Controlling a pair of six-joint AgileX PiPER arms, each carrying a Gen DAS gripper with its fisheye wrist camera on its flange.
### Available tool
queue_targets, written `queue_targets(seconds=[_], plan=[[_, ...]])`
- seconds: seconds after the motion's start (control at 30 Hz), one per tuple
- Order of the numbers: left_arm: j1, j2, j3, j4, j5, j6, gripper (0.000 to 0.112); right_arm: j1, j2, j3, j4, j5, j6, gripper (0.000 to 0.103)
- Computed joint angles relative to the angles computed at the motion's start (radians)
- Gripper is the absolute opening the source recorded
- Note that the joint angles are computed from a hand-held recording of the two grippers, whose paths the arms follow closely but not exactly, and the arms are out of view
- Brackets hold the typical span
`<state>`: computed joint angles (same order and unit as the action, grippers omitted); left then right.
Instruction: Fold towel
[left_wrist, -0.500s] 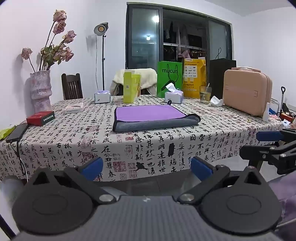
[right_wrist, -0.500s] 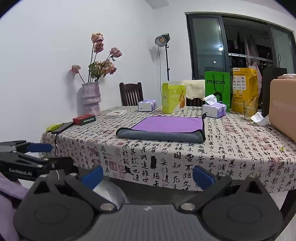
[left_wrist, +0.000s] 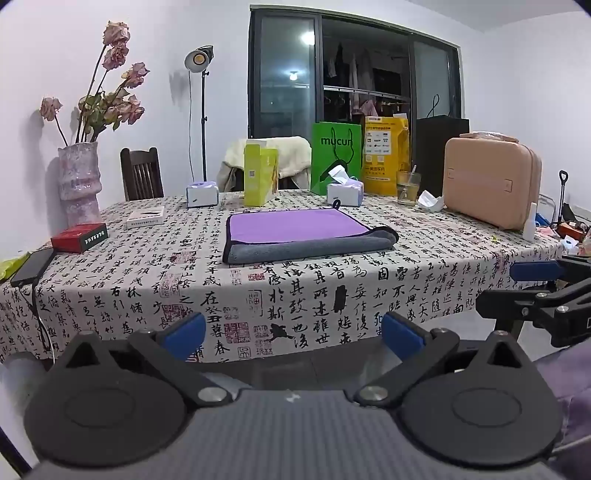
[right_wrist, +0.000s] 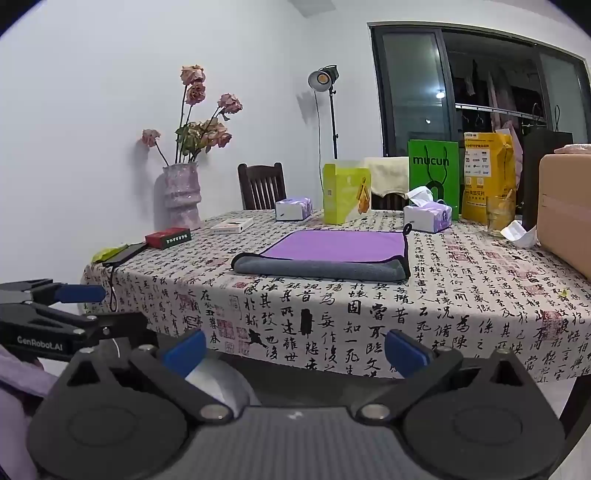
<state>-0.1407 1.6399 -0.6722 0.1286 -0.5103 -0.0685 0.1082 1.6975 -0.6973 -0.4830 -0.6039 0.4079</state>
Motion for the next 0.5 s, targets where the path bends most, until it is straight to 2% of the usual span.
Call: queue_targets(seconds=[0.5], plan=[[-0.002, 0.0, -0.001, -0.006, 0.002, 0.004, 0.103, 0.001, 0.011, -0.001, 0.009, -0.003, -0.009, 0.103]])
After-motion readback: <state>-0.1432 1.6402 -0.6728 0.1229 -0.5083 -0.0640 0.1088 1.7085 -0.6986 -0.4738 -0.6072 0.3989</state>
